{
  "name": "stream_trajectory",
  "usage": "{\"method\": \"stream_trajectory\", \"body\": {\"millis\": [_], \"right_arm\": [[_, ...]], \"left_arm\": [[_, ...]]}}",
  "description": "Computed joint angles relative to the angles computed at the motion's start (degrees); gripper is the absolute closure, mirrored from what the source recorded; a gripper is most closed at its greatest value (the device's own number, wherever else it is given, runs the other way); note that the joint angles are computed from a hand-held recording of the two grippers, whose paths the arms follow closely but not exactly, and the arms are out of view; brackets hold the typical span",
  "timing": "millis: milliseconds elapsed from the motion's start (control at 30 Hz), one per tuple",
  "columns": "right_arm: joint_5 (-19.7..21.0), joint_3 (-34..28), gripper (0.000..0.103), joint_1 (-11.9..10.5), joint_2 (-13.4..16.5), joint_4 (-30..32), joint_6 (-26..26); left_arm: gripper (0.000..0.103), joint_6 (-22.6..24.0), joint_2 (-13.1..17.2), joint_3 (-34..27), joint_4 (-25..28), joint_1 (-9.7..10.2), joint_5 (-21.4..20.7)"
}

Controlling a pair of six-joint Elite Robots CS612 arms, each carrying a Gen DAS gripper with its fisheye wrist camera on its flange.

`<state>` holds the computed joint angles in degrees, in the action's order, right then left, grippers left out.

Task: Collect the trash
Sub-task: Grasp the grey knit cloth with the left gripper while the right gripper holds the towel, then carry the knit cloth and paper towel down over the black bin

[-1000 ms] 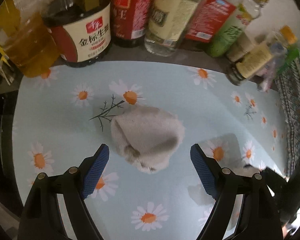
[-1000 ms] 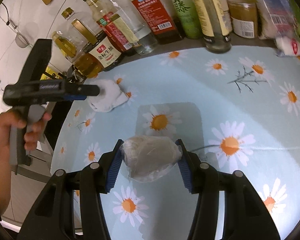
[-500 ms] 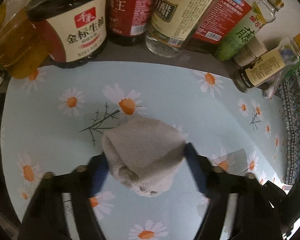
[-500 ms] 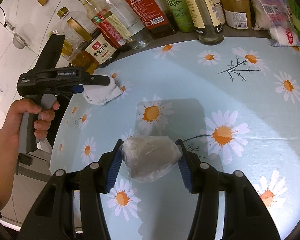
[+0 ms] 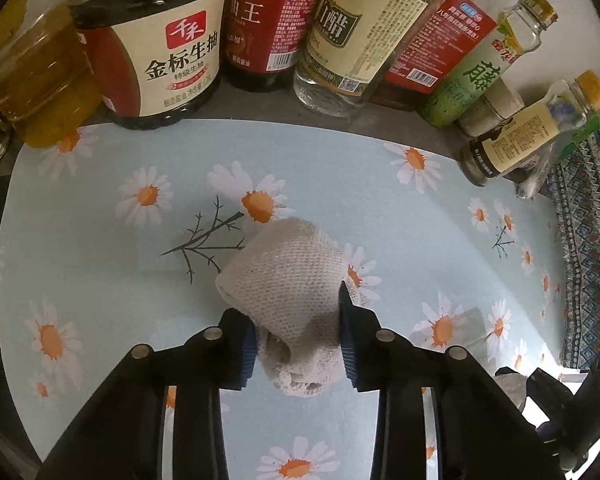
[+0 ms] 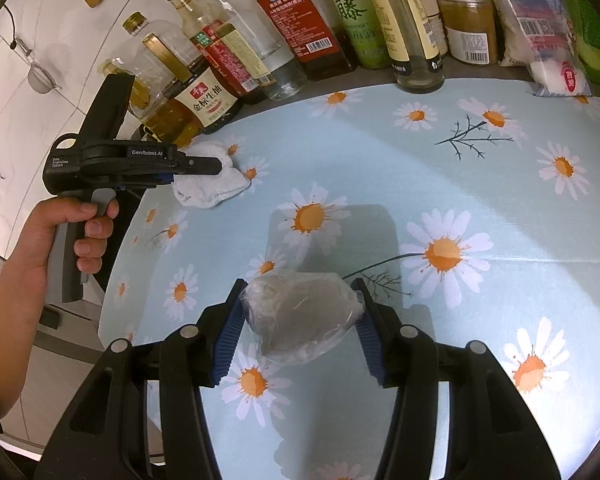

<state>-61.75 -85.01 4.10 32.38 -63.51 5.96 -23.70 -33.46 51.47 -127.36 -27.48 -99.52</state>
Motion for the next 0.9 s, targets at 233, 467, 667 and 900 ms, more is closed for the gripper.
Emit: {"method": "stream_trajectory", "body": {"millis": [233,467,667,900], "right_arm": [[-1.54,-1.46,0.050,0.98,0.01,0.47,0.35],[-3.53,-3.33,0.050,2.58,0.03,1.05,0.75],[-4.70,-5.17,0.050,4.27,0.27,1.83,0.93],[-7.08,-7.59,0.050,6.02,0.57,2.34,2.06]], "left_arm": [[0.072,0.88,-2.91,4.86,-3.88,0.26,-0.68],[0.072,1.72,-7.02,11.73,-8.56,0.36,-1.81],[0.072,2.44,-11.21,18.95,-13.50,0.63,-3.55],[0.072,3.77,-15.23,25.96,-18.39,0.62,-5.25]]}}
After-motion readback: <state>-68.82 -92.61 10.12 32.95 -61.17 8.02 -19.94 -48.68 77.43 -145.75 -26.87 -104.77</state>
